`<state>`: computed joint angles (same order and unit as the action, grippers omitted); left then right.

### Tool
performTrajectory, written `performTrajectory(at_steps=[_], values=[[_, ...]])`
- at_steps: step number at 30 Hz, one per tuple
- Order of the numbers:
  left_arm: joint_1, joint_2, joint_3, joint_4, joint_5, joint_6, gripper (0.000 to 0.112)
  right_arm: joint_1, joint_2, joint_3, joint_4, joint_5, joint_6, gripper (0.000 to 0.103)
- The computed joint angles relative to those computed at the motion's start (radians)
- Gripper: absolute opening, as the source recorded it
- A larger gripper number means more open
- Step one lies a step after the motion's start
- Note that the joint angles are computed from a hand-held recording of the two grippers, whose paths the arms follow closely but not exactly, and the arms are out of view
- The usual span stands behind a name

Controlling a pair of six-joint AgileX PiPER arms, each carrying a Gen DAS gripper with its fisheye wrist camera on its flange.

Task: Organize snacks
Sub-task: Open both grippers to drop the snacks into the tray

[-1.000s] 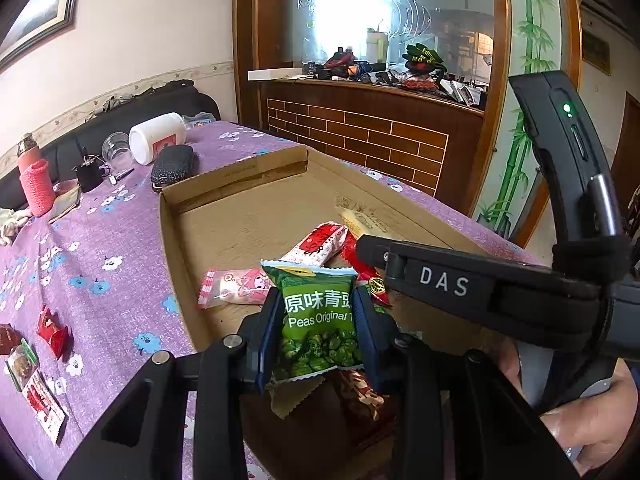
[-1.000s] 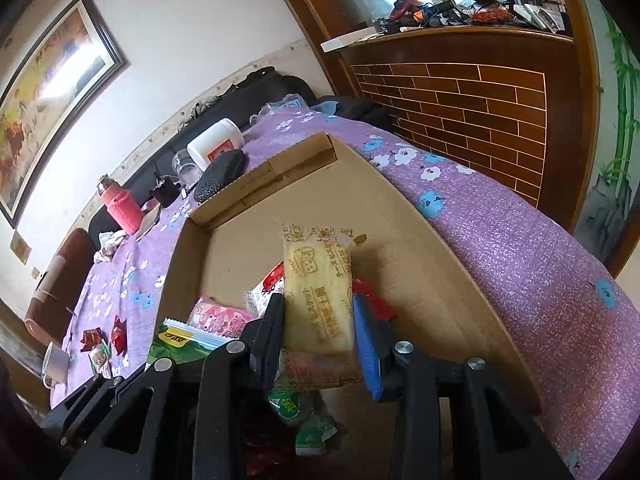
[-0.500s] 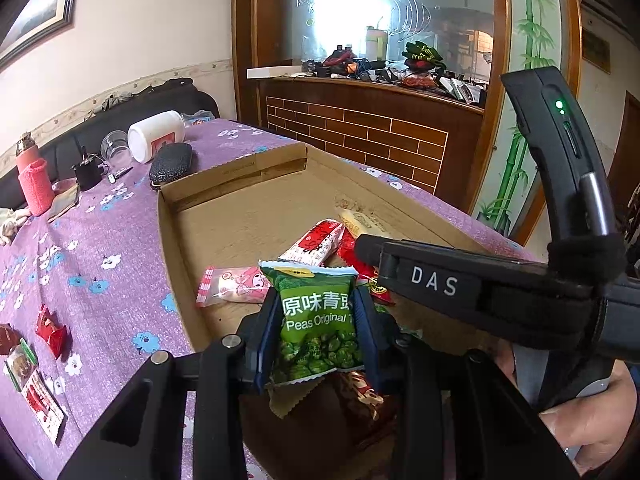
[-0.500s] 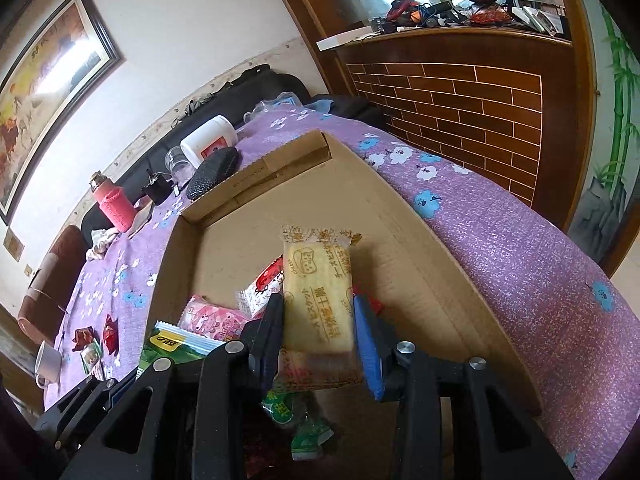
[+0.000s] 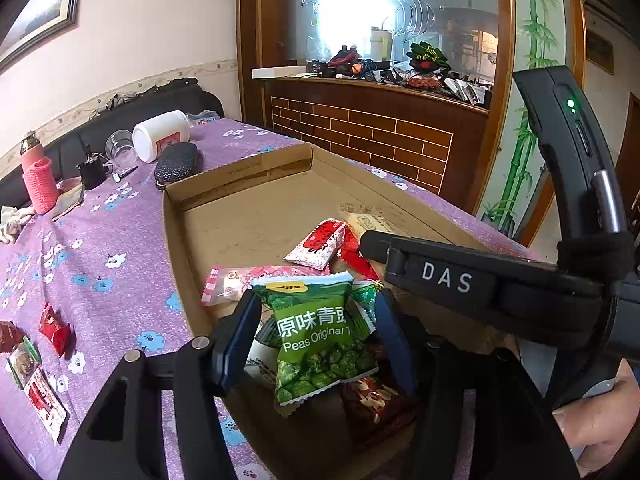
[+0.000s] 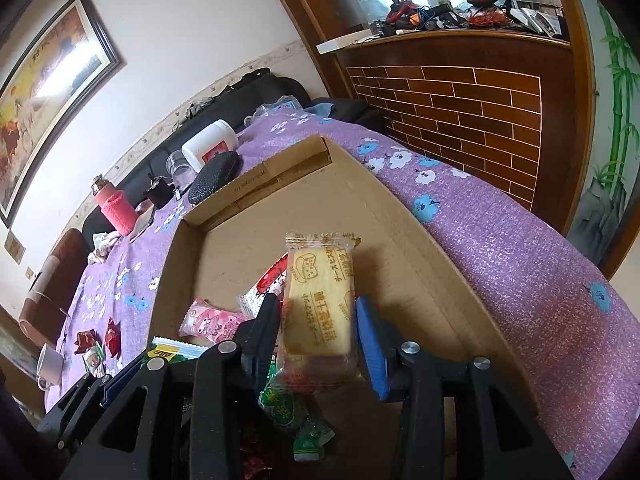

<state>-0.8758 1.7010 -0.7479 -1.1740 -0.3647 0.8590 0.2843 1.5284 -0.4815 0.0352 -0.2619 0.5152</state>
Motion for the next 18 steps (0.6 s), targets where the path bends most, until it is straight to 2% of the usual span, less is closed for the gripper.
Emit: performTrajectory(at_steps=[4,10,14,18], values=[[-0.009,-0.001,0.002,-0.005,-0.012,0.004,0.067,0.009,-0.020,0.016,0.076,-0.020,-0.068,0.050],[-0.013,-0.001,0.003,-0.010,-0.025,0.006,0.070,0.010,-0.036,0.030,0.096,-0.044,-0.082,0.050],[-0.021,-0.001,0.000,-0.041,-0.038,0.027,0.076,0.004,-0.047,0.041,0.102,-0.059,-0.081,0.050],[-0.025,-0.008,-0.004,-0.084,-0.042,0.060,0.076,0.008,-0.063,0.056,0.147,-0.079,-0.115,0.050]])
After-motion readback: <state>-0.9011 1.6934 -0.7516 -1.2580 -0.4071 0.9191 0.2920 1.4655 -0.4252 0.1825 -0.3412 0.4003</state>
